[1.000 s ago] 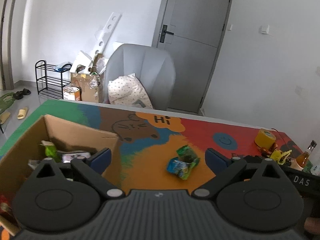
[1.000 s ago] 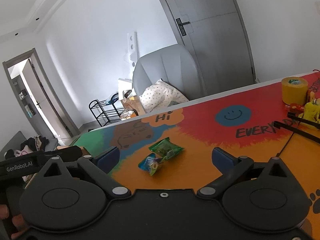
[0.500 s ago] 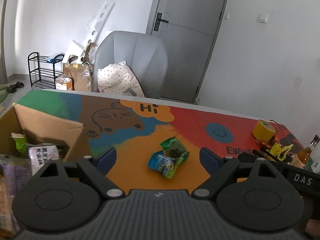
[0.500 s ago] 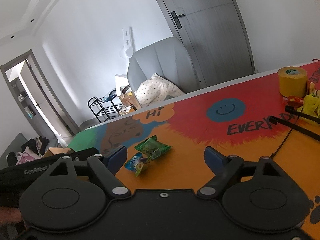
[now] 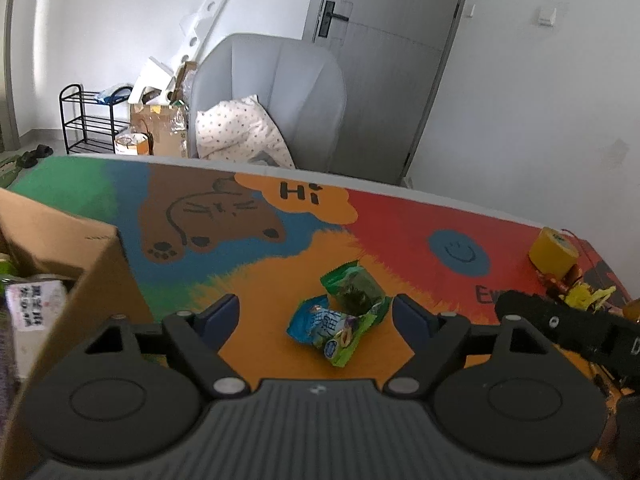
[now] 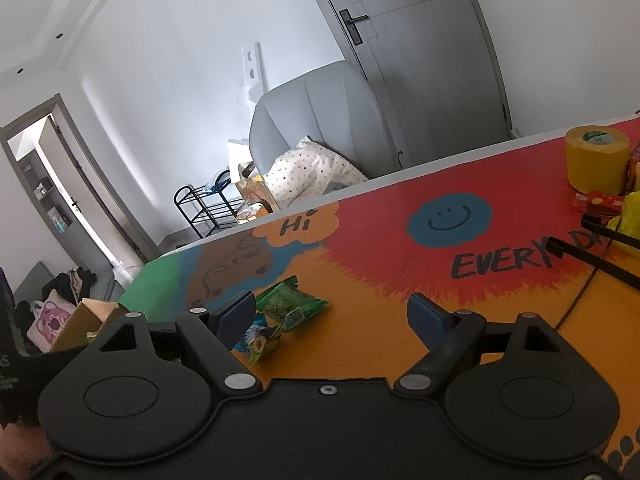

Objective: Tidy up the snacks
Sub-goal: 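Grasp the blue packet with the left tool while the right tool grasps the green-wrapped snack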

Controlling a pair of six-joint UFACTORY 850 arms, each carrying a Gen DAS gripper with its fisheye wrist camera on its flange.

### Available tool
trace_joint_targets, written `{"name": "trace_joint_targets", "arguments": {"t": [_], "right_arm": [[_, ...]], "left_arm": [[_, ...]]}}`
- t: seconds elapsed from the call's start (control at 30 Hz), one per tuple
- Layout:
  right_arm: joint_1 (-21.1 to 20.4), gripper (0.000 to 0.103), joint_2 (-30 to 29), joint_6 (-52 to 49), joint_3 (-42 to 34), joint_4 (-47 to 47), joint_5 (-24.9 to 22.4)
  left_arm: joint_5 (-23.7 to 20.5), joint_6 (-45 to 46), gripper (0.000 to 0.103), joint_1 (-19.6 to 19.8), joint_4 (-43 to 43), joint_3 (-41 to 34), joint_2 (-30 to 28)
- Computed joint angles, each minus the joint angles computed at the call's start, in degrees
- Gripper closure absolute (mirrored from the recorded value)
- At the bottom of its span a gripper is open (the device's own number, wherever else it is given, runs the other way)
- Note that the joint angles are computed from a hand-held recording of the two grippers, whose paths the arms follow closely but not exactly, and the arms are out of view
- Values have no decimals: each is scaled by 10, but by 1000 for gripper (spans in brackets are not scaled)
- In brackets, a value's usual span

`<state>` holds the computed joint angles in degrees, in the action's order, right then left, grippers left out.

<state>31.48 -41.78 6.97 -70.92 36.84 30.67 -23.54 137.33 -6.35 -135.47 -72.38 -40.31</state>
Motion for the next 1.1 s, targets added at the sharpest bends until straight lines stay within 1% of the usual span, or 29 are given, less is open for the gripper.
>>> {"name": "trace_joint_targets", "arguments": {"t": [0.07,0.23,0.33,0.37,0.43,0.5,0.53,0.63,0.7,0.9,0.93,1.03,1.1], "right_arm": [[-3,19,-5,4,-6,-6,-6],[-11,19,-17,15,-19,-19,-21],[-16,19,-23,19,-28,-28,-31],[-17,19,-25,18,-31,-28,-34],[-18,20,-30,18,-39,-32,-40],[-20,20,-35,22,-46,-40,-46],[-20,20,-36,25,-47,-45,-48],[-22,20,-44,37,-57,-62,-57],[-23,21,-51,43,-66,-69,-63],[-23,22,-72,54,-100,-88,-85],[-23,22,-76,56,-107,-92,-89],[-23,22,-92,57,-133,-96,-102],[-22,22,-102,52,-150,-89,-112]], "left_arm": [[8,-2,20,-3,1,-12,-11],[29,-34,25,-8,27,-43,-39],[34,-38,26,-9,28,-54,-50],[36,-40,28,-10,29,-58,-54],[39,-50,33,-10,38,-64,-61],[42,-77,41,-11,61,-72,-68],[45,-90,44,-11,72,-76,-71],[43,-51,54,-12,36,-73,-73],[41,-56,69,-10,40,-75,-74],[38,-76,74,-2,57,-76,-75],[37,-75,74,-1,53,-75,-73],[29,-31,74,2,4,-65,-66],[25,-30,74,4,1,-62,-62]]}}
